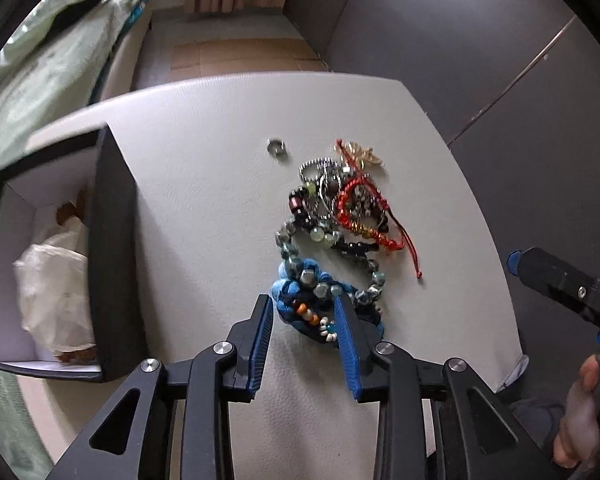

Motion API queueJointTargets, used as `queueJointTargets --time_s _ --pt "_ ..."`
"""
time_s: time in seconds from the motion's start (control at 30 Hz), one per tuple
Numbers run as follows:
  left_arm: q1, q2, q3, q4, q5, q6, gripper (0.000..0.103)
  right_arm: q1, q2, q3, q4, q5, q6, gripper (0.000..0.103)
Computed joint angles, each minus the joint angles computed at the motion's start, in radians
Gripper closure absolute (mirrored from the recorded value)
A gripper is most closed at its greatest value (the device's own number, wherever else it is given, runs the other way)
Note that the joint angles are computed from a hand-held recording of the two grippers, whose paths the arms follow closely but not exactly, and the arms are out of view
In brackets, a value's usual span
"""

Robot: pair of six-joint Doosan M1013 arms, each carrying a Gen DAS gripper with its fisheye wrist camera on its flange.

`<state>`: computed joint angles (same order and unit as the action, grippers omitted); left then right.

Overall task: Organize jewelry
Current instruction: 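Grasp the blue beaded strand with the left gripper and lift it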

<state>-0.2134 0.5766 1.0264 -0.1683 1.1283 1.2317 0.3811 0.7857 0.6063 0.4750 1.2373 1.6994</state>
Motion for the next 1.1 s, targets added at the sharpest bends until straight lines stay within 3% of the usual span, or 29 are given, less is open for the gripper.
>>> queueJointTargets --time_s 0.1,0.13,0.17,0.33,0.4,0.67,0.93,1.1 --pt "-0.001 0.0 0.007 -0.001 -0.012 0.011 0.073 0.003 0.017 -0.022 0.007 0.026 0.0 0.036" --pt "0.0 0.001 0.006 -0.005 -0.011 0.013 0.086 0.004 0.024 -0.03 0.015 0.036 -0.001 0.04" --pt "0.002 -0.001 0.008 -0.014 -0.014 0.016 0.09 0.004 0.03 -0.036 0.028 0.045 -0.003 0.043" --pt "0.01 -0.028 0.04 -0.05 -0.067 0.051 0.093 0.009 0.068 -0.075 0.11 0.109 0.0 0.064" --pt "0.009 -0.035 0.045 -0.052 -0.078 0.064 0.093 0.014 0.081 -0.088 0.122 0.123 0.011 0.067" --pt "0.013 -0.054 0.053 -0.037 -0.1 0.071 0.094 0.03 0.116 -0.133 0.103 0.14 0.072 0.068" --pt "0.024 -0.13 0.114 0.0 -0.207 0.067 0.094 0.041 0.131 -0.164 0.067 0.134 0.109 0.068" --pt "0.042 -0.152 0.141 0.004 -0.246 0.037 0.094 0.066 0.167 -0.248 -0.034 0.186 0.113 0.068"
